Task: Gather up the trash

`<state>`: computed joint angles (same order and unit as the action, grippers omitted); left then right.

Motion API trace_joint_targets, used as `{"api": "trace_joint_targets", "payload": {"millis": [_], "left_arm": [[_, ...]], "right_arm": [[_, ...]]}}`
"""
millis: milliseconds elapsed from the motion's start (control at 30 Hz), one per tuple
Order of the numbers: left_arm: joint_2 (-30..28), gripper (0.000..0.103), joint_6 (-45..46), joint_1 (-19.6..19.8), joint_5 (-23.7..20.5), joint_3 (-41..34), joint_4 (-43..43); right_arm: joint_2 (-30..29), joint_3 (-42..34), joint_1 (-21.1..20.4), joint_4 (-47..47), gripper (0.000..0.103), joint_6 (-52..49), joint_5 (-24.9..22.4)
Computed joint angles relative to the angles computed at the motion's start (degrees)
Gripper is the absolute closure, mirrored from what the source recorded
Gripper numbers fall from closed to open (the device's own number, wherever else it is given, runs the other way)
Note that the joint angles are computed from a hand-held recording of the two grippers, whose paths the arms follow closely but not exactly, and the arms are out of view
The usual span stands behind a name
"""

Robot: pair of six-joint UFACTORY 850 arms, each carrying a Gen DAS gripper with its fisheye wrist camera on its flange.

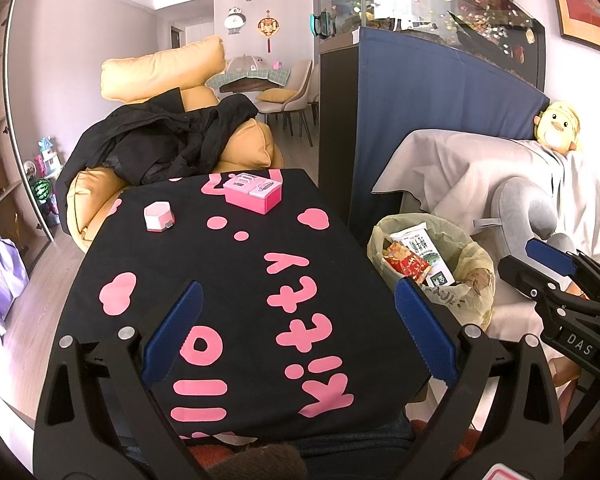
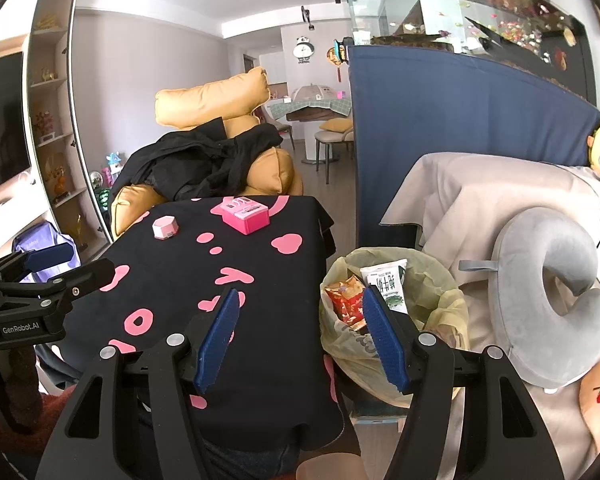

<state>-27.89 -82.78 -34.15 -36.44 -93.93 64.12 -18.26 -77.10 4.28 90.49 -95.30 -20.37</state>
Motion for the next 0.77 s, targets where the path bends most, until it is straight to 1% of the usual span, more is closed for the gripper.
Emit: {"api": "trace_joint_targets", "payload": {"millis": [267, 433, 500, 600, 667, 700, 767], "left_arm": [[-0.06, 0.011, 0.09, -0.02, 0.17, 0.06, 0.12], [0.35, 0.011, -0.72, 0.02, 1.32, 0.94, 1.49], [0.24, 0.011, 0.09, 0.18, 1.59, 0.81, 0.70], [-0.49, 0.011, 2.92, 1.16, 1.46, -0.42, -3.49], [-1.27, 0.011, 6.37, 3.02, 1.54, -1.44, -9.42], [-1.94, 0.011, 7.96, 4.20, 0.44, -2.14, -12.12], [-2.91, 0.011, 8.01, 6.49, -1.79, -2.68, -14.05]], "right_arm": [[0.11, 0.26, 0.09, 0.38, 0.042, -0.21, 0.32], [0.09, 0.43, 0.35, -0.47, 0.042, 0.77, 0.89], [0.04, 0.54, 0.52, -0.90, 0.042, 1.16, 1.01], [-0.30, 0.10, 0.99, -1.72, 0.042, 1.42, 1.61], [-1.57, -1.48, 1.54, -3.01, 0.042, 2.26, 1.73], [-3.14, -3.35, 2.11, -5.96, 0.042, 4.73, 1.51], [-6.85, -7.91, 3.48, -15.88, 0.042, 13.25, 0.89]]}}
